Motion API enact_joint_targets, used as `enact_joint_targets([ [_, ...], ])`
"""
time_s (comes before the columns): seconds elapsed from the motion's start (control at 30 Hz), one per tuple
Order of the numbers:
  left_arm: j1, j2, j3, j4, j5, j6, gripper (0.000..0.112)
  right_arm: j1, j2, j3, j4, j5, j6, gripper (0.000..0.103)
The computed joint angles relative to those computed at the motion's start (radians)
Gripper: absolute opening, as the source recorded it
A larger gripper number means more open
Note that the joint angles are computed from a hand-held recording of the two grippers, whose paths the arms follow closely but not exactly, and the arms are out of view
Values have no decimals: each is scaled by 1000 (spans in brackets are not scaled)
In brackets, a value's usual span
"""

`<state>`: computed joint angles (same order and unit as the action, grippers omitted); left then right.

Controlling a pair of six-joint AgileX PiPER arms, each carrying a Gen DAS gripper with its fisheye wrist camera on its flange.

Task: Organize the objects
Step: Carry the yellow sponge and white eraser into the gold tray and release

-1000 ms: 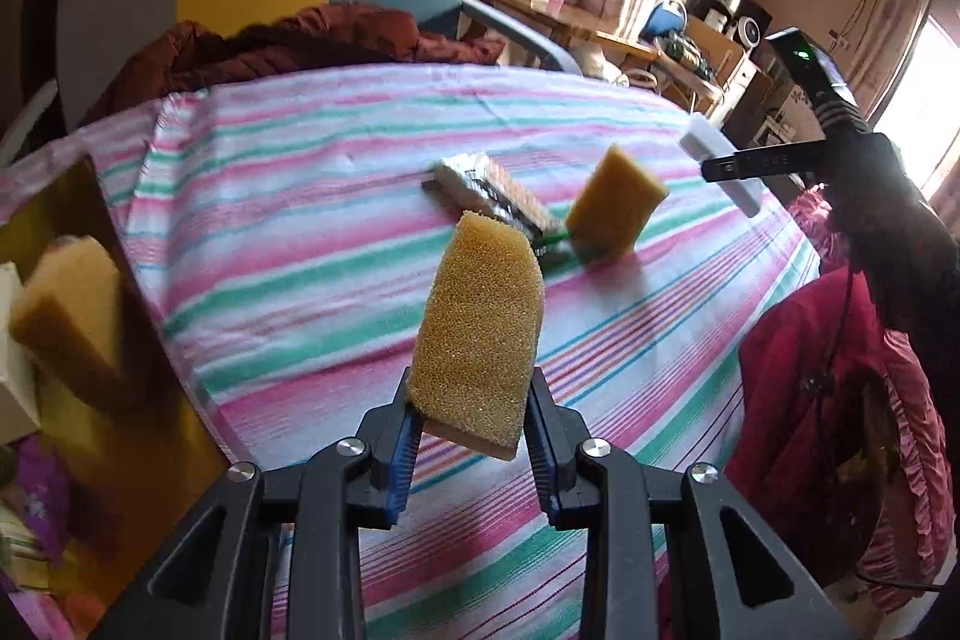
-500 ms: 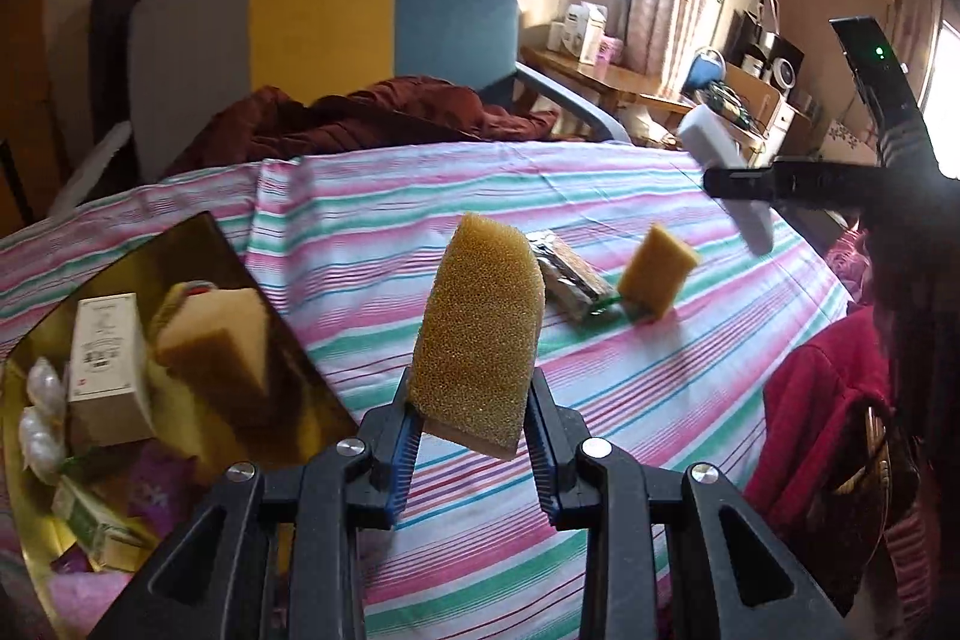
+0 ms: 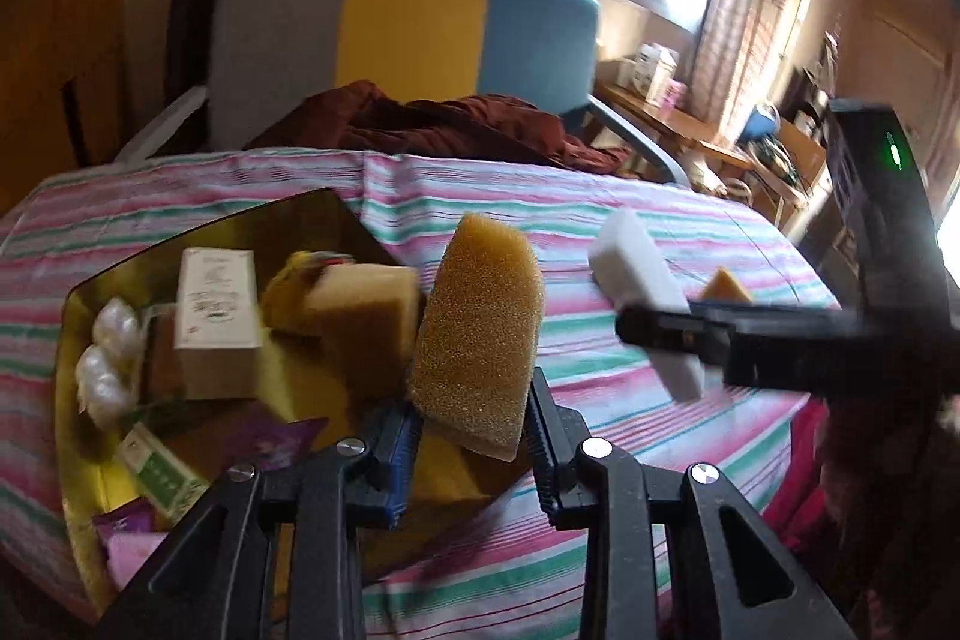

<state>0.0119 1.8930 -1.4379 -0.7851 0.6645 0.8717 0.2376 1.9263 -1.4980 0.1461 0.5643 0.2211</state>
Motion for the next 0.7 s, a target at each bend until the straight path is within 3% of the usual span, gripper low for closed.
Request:
enact_joint_targets([
  [0.33,255,10,-45,8,15,-54,32,122,97,-116,91,38,-73,75],
  [0.5,340,14,-49,27,1,-82,32,162,153,-196,123,68,-109,75],
  [0.7,416,32,-80,13,50,-127,32,205,213,-296,116,100,-127,76],
])
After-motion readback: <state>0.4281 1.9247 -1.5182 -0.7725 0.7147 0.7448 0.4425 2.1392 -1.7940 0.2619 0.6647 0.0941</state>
